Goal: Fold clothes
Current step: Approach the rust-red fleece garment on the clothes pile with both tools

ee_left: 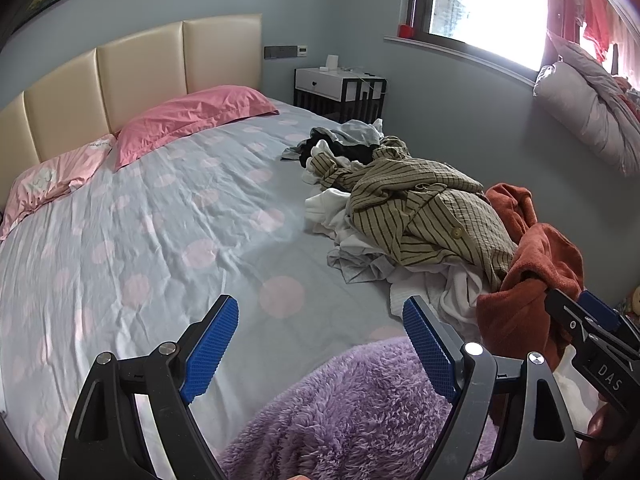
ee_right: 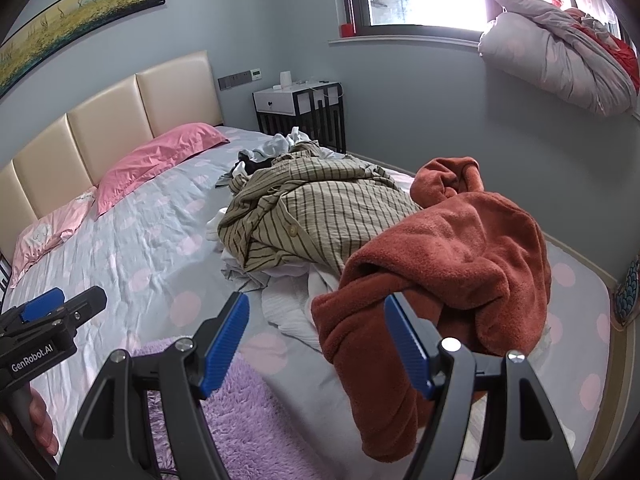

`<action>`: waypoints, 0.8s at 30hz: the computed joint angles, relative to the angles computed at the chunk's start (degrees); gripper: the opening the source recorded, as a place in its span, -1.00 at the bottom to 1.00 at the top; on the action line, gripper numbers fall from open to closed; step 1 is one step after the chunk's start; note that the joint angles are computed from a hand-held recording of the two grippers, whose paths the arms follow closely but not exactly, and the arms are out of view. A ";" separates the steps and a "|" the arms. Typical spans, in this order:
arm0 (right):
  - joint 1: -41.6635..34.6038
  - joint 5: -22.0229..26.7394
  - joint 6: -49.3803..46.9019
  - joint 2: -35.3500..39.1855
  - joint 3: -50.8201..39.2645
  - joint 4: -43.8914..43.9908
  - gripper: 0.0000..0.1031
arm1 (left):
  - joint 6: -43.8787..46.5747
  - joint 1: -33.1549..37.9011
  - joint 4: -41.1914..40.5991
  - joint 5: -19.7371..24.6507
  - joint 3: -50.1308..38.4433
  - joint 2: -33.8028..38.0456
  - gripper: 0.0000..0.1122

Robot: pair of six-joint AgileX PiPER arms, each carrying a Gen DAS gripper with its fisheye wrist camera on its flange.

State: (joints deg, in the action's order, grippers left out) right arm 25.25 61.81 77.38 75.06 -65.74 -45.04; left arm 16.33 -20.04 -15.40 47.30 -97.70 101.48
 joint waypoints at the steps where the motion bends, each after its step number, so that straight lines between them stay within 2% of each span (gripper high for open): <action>1: -0.16 -0.14 -0.10 -0.05 0.06 0.16 0.35 | 0.02 -0.02 0.00 -0.02 0.04 -0.03 0.53; 24: -0.18 0.06 1.15 -1.22 1.48 0.57 0.35 | 0.65 -0.73 -0.18 -0.06 0.63 -0.31 0.53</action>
